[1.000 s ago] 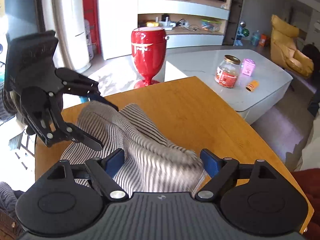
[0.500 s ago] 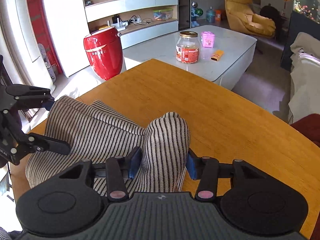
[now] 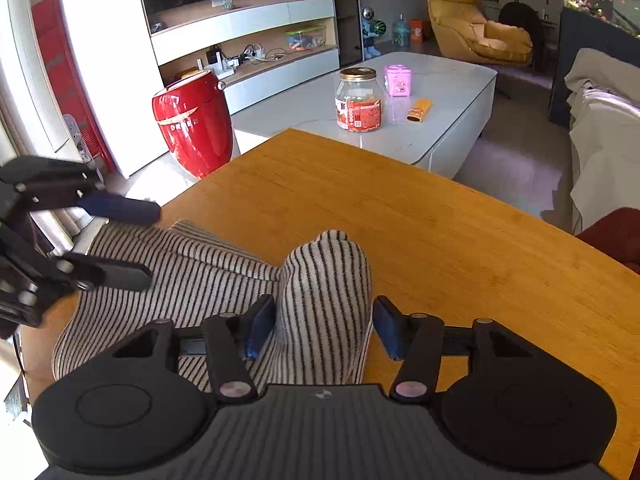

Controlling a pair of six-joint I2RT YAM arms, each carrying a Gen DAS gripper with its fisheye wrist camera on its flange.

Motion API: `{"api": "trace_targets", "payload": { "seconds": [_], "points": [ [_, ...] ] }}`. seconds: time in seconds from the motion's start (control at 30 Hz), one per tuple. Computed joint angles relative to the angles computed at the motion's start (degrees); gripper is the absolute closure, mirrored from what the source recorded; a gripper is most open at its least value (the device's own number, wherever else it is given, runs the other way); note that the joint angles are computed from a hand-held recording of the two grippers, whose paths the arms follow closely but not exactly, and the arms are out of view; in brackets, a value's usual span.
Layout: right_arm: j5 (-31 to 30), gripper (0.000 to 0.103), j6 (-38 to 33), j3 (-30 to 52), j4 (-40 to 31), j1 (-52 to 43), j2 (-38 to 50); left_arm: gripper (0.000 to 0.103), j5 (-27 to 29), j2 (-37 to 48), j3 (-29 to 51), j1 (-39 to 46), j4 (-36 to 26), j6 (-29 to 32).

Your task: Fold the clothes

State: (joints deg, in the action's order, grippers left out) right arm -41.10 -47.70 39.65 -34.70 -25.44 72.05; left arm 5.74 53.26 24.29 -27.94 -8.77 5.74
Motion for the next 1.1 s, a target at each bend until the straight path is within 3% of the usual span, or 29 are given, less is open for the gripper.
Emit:
{"api": "trace_targets", "payload": {
  "seconds": [0.17, 0.3, 0.43, 0.6, 0.73, 0.77, 0.87, 0.97, 1.03, 1.1],
  "points": [
    [-2.2, 0.034, 6.9, 0.1, 3.9, -2.8, -1.6, 0.051, 6.2, 5.2, -0.9, 6.4, 3.7, -0.1],
    [8.6, 0.033, 13.4, -6.2, 15.1, 3.5, -1.0, 0.049, 6.6, 7.1, -1.1, 7.2, 5.6, 0.8],
    [14.2, 0.029, 17.6, -13.0, 25.3, 8.2, -4.4, 0.047, 8.0, 9.3, -0.7, 8.9, 6.7, -0.1],
    [15.0, 0.024, 17.3, -13.1, 24.0, 8.1, -6.7, 0.037, 9.0, 10.1, -0.5, 10.0, 6.9, 0.0],
    [7.3, 0.011, 16.5, -8.7, 12.2, -0.6, -7.5, 0.035, 10.6, 10.5, -0.9, 11.3, 7.5, 0.1],
    [3.8, 0.005, 14.2, -6.6, 6.6, -4.6, -6.6, 0.033, 11.2, 11.0, -0.8, 11.8, 7.8, 0.0],
    [-3.2, 0.002, 0.8, 0.7, -14.5, -15.3, 0.4, 0.03, 14.8, 13.0, -0.4, 14.1, 8.4, -0.7],
    [-2.2, 0.002, -10.7, 2.9, -28.4, -21.7, 4.2, 0.029, 18.7, 15.3, -0.3, 16.7, 9.6, -1.7],
    [0.1, 0.002, -13.8, 1.7, -33.3, -23.4, 5.9, 0.029, 20.7, 16.3, -0.5, 18.1, 10.5, -2.6],
    [0.8, 0.002, -12.5, 0.2, -35.5, -22.6, 9.0, 0.029, 22.7, 16.7, -1.1, 19.5, 11.0, -3.5]
  ]
}}
